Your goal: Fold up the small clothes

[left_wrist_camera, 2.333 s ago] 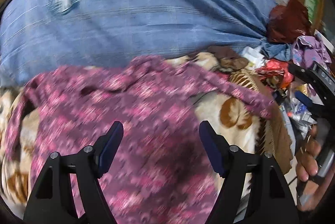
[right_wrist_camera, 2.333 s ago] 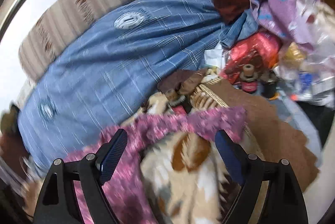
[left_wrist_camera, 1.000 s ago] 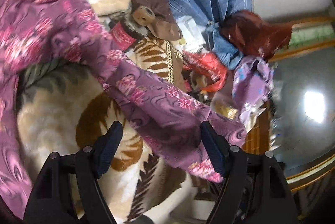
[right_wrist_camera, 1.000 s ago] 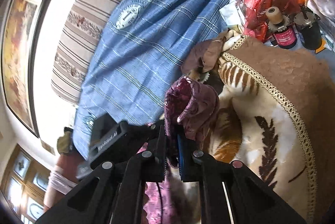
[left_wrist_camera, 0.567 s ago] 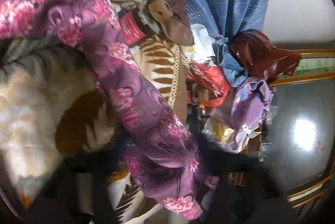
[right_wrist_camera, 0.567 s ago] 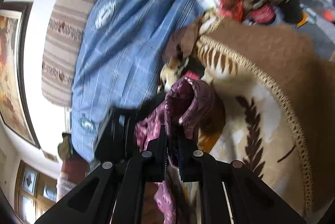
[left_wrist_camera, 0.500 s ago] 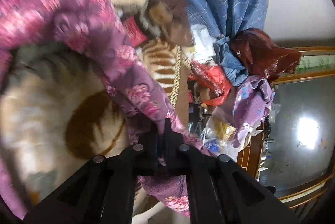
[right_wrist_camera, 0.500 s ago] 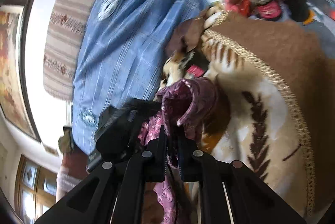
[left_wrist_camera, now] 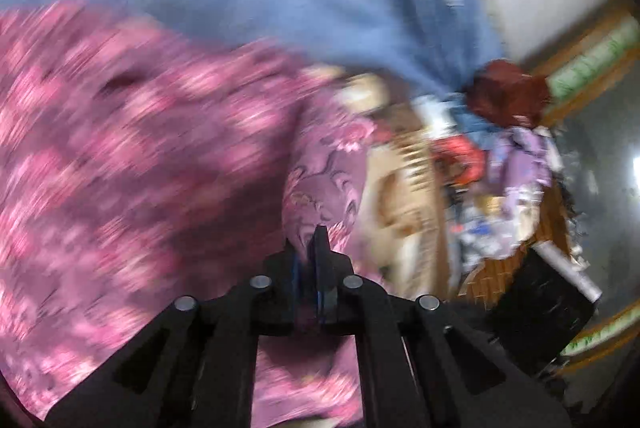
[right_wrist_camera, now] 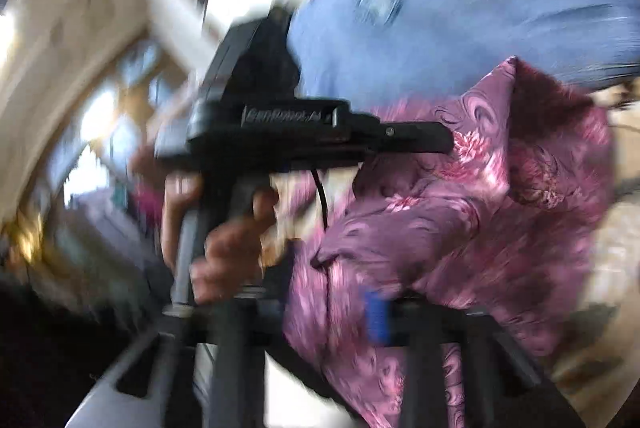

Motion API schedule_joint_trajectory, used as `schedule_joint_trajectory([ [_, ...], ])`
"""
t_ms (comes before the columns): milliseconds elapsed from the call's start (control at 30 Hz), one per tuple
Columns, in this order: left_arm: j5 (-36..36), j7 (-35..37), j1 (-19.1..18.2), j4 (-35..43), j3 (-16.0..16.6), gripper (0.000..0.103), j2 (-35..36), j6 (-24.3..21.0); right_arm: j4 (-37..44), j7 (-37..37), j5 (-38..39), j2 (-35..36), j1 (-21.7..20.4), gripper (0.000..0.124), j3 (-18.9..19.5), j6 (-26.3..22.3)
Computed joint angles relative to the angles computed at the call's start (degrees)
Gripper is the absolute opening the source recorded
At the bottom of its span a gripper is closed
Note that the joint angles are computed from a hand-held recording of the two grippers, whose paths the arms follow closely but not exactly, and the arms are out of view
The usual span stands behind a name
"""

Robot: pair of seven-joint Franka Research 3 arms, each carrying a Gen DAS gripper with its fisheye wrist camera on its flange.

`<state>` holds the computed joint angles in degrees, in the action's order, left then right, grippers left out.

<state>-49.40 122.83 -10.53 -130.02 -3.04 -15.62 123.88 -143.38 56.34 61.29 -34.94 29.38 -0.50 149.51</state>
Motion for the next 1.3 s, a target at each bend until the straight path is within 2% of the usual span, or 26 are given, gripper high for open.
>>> schedule_joint_trajectory([
  [100,4.87,-1.13,2.27,-3.10,0.31,0.006,2.23,2.59,-0.11,8.76,-12.31,2.67,-5.21,0.058,4.34,-3.22],
  [133,4.61,-0.76,2.60,-4.22,0.64,0.010,1.94,2.46,-0.39,10.36,-13.64,2.75,-5.67,0.059,4.25,-3.29],
  [167,2.91,0.56,2.87,-4.59,1.53,0.021,2.50,1.59,-1.00,11.71,-13.94,2.54,-5.92,0.059,3.80,-2.76],
  [200,0.23,2.14,3.09,-5.04,2.27,0.039,2.67,0.63,-1.79,12.75,-13.14,2.23,-5.99,0.059,2.97,-1.51],
  [267,-4.57,5.69,3.40,-7.09,2.47,0.056,1.07,1.67,-3.12,14.06,-10.18,1.85,-5.72,0.059,1.38,2.63],
  [367,-6.97,11.85,1.64,-11.03,0.50,0.057,-3.89,7.64,-3.80,19.17,-9.23,3.14,-6.84,0.060,2.37,9.46],
  [467,-10.93,23.78,-3.68,-16.75,-0.14,0.063,-10.47,14.10,-3.41,28.87,-10.02,7.20,-8.68,0.060,4.82,18.92],
  [500,-12.19,27.91,-5.84,-18.77,-0.25,0.066,-12.46,16.11,-3.18,31.28,-10.49,7.91,-8.81,0.060,4.57,20.11],
  [533,-12.71,30.33,-7.62,-20.02,-0.42,0.067,-13.52,17.68,-3.21,34.19,-11.81,8.28,-10.60,0.060,5.84,20.63],
  [567,-12.68,32.57,-9.16,-21.25,-0.32,0.067,-14.44,18.63,-3.37,40.07,-17.14,8.52,-14.38,0.060,8.60,20.32],
  [600,-12.23,34.03,-10.72,-22.59,-0.96,0.068,-15.06,20.02,-2.99,42.85,-20.38,8.88,-16.56,0.060,10.03,19.65],
  [633,-10.81,33.43,-11.42,-23.07,-1.67,0.069,-14.99,21.41,-2.08,45.70,-24.41,9.41,-19.13,0.059,11.67,18.04],
  [700,-6.20,28.75,-11.55,-23.97,-5.52,0.069,-13.25,27.39,0.63,51.93,-33.46,10.73,-24.76,0.060,15.28,14.26],
  [733,-4.23,26.87,-11.70,-24.63,-7.44,0.066,-11.82,31.90,1.81,55.09,-37.50,11.13,-27.16,0.060,16.81,12.79],
  [767,-3.79,26.73,-12.09,-24.72,-7.36,0.050,-10.71,33.49,3.63,57.83,-41.26,12.13,-29.26,0.060,17.91,11.21],
  [800,-3.57,26.01,-12.49,-24.16,-6.02,0.024,-9.83,32.64,5.39,59.25,-43.49,13.39,-29.84,0.060,17.99,10.08],
  [833,-2.94,23.61,-12.17,-22.94,-4.53,0.013,-9.07,30.60,6.44,59.55,-44.67,14.34,-29.59,0.060,17.26,9.62],
  [867,-3.48,22.61,-12.33,-21.37,-1.54,0.006,-8.42,26.63,7.04,59.88,-45.61,14.90,-29.06,0.060,16.68,9.53],
  [900,-5.50,22.73,-12.81,-19.58,2.53,0.006,-8.01,21.06,8.30,60.02,-46.73,15.88,-28.63,0.060,16.02,8.94],
  [933,-8.03,22.97,-12.27,-18.25,5.22,0.005,-8.01,16.89,9.56,60.25,-47.93,16.89,-28.20,0.060,15.49,8.19],
  [1033,-12.45,22.07,-8.77,-15.46,8.41,0.005,-7.95,10.20,16.32,57.60,-47.37,23.35,-25.01,0.060,12.16,5.03],
  [1167,-13.62,15.52,-3.34,-11.61,10.63,0.005,-4.91,2.32,25.65,54.68,-43.53,31.76,-20.82,0.059,8.10,-1.90],
  [1267,-11.17,9.75,0.77,-10.00,9.55,0.005,-2.11,1.52,33.68,61.50,-51.36,39.20,-18.54,0.052,6.41,-8.84],
  [1300,-10.73,8.28,1.88,-9.40,9.06,0.005,-0.79,1.45,36.93,63.37,-54.55,41.97,-17.40,0.041,5.68,-12.10],
])
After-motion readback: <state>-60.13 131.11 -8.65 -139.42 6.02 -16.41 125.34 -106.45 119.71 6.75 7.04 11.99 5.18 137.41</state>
